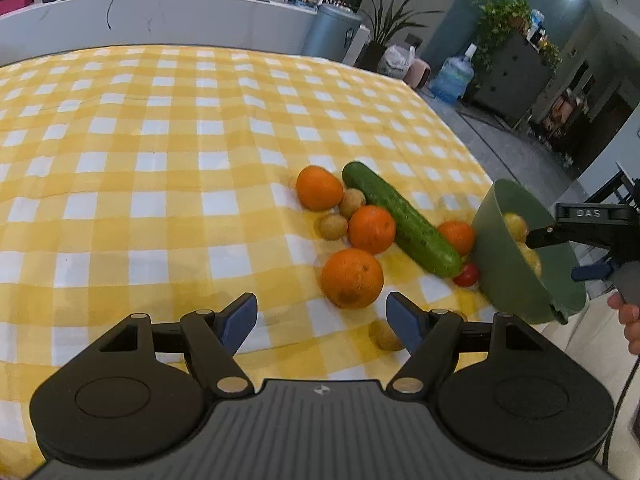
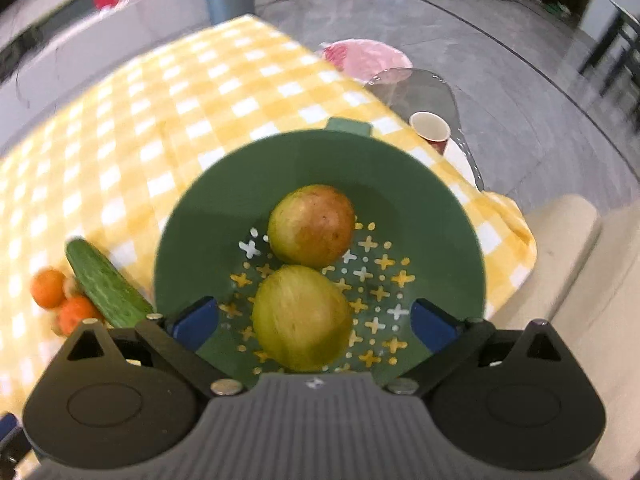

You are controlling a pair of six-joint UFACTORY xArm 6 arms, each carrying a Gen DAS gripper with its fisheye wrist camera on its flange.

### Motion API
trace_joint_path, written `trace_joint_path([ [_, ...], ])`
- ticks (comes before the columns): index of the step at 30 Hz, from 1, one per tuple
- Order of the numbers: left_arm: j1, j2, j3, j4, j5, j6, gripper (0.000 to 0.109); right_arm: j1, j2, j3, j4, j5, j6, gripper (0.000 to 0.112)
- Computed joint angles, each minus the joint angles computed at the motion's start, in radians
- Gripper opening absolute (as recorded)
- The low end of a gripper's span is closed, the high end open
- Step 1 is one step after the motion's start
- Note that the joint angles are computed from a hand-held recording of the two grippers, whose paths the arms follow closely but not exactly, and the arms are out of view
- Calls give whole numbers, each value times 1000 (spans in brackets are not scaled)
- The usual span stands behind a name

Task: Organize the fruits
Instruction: 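Move the right tool to the large orange and close on it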

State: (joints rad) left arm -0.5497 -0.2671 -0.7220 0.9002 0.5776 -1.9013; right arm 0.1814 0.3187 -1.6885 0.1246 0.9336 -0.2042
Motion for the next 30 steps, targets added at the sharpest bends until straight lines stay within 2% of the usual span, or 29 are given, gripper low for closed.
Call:
trace_joint_path([
  [3,-11,-4,-1,34,35,-46,86,-1,-71,82,46,-60,-17,99],
  [5,-7,-19,11,80,30,-77,86,3,-146,179,97,-138,-40,99],
  [9,-8,-59,34,172,59,-178,88,24,-290,354,288,-257,-112,99],
  [12,-3,-86,48,165,86,-161,88,67,-392,481,444,-348,-227,99],
  [16,29,-130,95,170,65,-228,88,149,-497,626,543,-491,-331,99],
  [18,57,-146,119,170,21,-246,88,156,-518,661,645,-492,-385,98],
  [20,86,-147,128,154,-25,-225,88,147,-514,678,669,-482,-352,91],
  [22,107,-145,135,161,-62,-242,88,134,-502,685,715,-458,-377,70],
  [25,137,-136,143,163,-129,-242,88,118,-492,696,800,-398,-445,67],
  [27,140,-122,138,140,-137,-225,88,109,-474,692,831,-348,-461,66],
  [30,142,-105,136,82,-147,-178,88,124,-450,697,831,-321,-511,66],
])
